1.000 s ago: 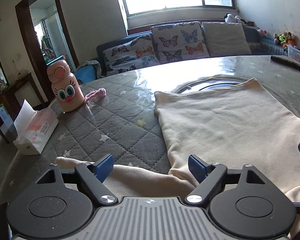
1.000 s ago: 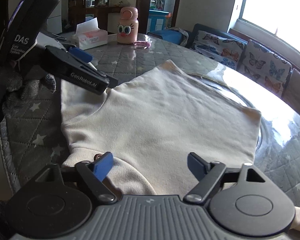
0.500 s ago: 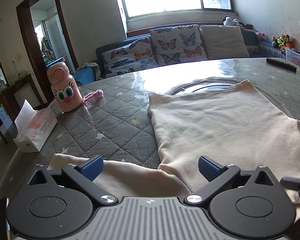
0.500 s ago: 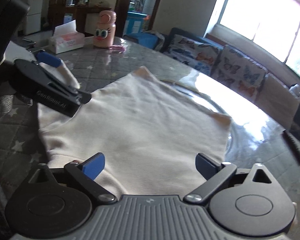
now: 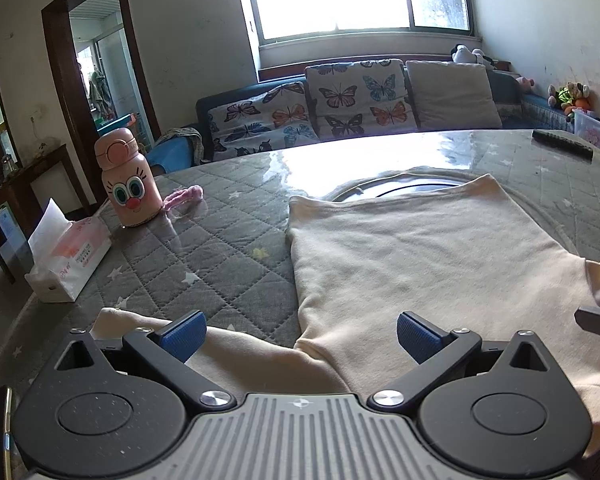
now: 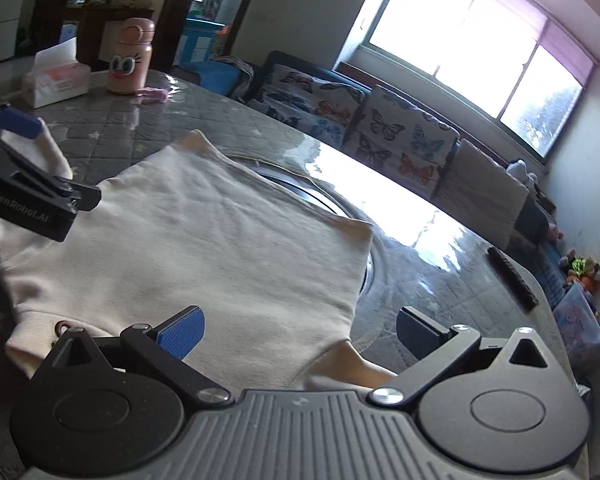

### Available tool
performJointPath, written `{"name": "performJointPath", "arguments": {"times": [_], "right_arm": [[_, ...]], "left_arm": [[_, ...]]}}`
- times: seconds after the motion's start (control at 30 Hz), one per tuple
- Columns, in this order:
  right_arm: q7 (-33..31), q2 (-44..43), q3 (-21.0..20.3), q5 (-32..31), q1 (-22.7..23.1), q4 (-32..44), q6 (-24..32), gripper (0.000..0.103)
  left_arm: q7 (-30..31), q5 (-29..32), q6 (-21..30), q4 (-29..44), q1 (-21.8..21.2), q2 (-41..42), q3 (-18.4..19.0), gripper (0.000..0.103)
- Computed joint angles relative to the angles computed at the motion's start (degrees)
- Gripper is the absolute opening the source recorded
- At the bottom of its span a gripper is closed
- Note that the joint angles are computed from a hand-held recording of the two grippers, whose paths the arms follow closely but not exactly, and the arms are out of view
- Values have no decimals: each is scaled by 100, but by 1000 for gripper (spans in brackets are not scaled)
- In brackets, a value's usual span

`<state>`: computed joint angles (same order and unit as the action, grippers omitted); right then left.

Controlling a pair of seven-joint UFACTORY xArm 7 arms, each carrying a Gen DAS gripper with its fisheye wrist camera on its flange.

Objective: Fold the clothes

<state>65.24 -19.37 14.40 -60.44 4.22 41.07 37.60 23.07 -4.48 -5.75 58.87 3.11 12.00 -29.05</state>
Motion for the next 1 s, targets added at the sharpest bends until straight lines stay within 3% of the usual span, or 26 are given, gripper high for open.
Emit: {"name": "performJointPath", "arguments": {"times": [0.1, 0.37, 0.53, 0.6, 0.77, 1.0], "right_arm": [[80, -19, 6, -3, -35, -3, 121, 103], [306, -5, 14, -99, -28, 35, 504, 103], [362, 42, -6, -164, 11, 76, 660, 103], [382, 48, -30, -185, 27, 81, 678, 103], [422, 78, -77, -214, 44, 100, 692, 103], [418, 163, -147, -186, 57, 102, 637, 103]], "left_arm": [[-4, 9, -22, -12, 48, -6, -84, 103], [-181, 77, -35, -31, -246, -57, 165, 103], [-368, 177, -15, -10, -687, -73, 611, 103], [-425, 206, -7, -9, -804, -76, 727, 103], [-364, 226, 3, -28, -685, -44, 557, 103], [-419, 336, 97, 8, -1098, 37, 938, 103]]}}
